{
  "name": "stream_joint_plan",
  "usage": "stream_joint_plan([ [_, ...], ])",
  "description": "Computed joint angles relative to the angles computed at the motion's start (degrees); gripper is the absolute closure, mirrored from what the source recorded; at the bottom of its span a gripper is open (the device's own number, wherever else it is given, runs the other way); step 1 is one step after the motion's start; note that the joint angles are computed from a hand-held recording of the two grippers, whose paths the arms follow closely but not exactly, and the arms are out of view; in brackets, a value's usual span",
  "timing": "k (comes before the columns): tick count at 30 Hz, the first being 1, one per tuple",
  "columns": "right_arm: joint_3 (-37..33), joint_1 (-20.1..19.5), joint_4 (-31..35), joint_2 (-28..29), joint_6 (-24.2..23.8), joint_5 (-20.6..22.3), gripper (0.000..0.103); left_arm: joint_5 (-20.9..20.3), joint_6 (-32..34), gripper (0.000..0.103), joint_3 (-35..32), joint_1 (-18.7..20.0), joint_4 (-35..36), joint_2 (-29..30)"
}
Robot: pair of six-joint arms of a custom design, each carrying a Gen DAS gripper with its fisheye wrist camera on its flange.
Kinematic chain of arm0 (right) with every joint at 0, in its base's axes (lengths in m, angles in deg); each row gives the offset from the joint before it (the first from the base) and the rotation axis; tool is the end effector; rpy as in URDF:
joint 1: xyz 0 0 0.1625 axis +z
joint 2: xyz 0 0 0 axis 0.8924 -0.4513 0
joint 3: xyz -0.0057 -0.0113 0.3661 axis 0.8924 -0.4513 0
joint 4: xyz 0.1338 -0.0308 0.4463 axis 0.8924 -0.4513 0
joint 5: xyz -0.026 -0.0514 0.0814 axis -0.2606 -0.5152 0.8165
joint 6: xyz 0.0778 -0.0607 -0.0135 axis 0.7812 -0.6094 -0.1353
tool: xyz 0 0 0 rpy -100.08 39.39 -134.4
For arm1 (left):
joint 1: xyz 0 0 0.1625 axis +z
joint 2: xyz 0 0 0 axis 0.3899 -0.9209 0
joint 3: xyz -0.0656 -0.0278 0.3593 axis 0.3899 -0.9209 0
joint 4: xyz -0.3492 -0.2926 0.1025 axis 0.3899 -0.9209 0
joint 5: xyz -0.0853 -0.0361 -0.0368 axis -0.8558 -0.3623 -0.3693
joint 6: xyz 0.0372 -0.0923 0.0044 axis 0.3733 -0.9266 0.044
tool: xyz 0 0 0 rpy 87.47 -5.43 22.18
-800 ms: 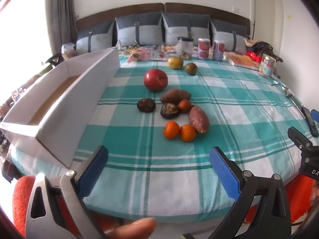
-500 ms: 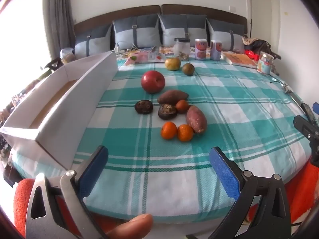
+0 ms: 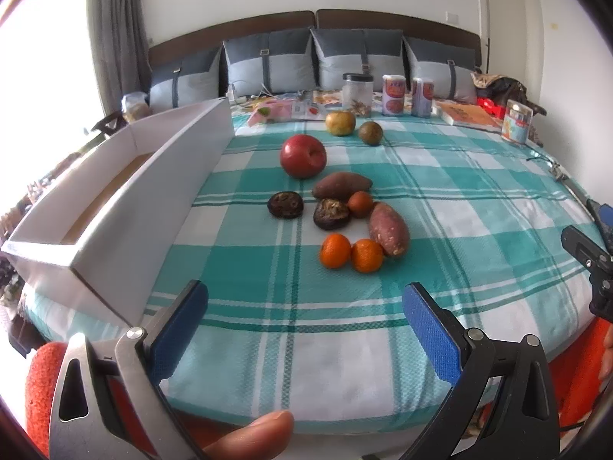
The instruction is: Organize fruits
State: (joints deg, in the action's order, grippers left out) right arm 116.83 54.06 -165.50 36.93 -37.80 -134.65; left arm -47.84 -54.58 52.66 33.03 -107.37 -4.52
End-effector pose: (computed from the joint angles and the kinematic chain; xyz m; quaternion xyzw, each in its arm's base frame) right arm 0.2926 -0.4622 0.1322 0.1326 -0.7665 0.4598 0.4282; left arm -0.1288 -0.5547 0.2750 0.2819 0.8375 -0.3418 0.3199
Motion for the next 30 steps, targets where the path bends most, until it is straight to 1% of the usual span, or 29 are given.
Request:
stream_joint_plan([
  [3, 0.27, -0.59, 1.28, -0.16, 1.34, -0.36, 0.0, 0.72, 0.45, 0.001, 0.08, 0.03, -0.31, 0.39],
  [8, 1.01, -1.16, 3.28, -0.93, 3.31, 0.31, 0.0, 0.67, 0.93, 0.001, 0.25, -0.01, -1.06, 0.37],
  [30, 0.08, -0.68, 5.48, 0.94, 0.79, 0.59, 0.0, 2.24, -0.43, 0.001, -0.09, 0.31, -0.64, 0.76],
])
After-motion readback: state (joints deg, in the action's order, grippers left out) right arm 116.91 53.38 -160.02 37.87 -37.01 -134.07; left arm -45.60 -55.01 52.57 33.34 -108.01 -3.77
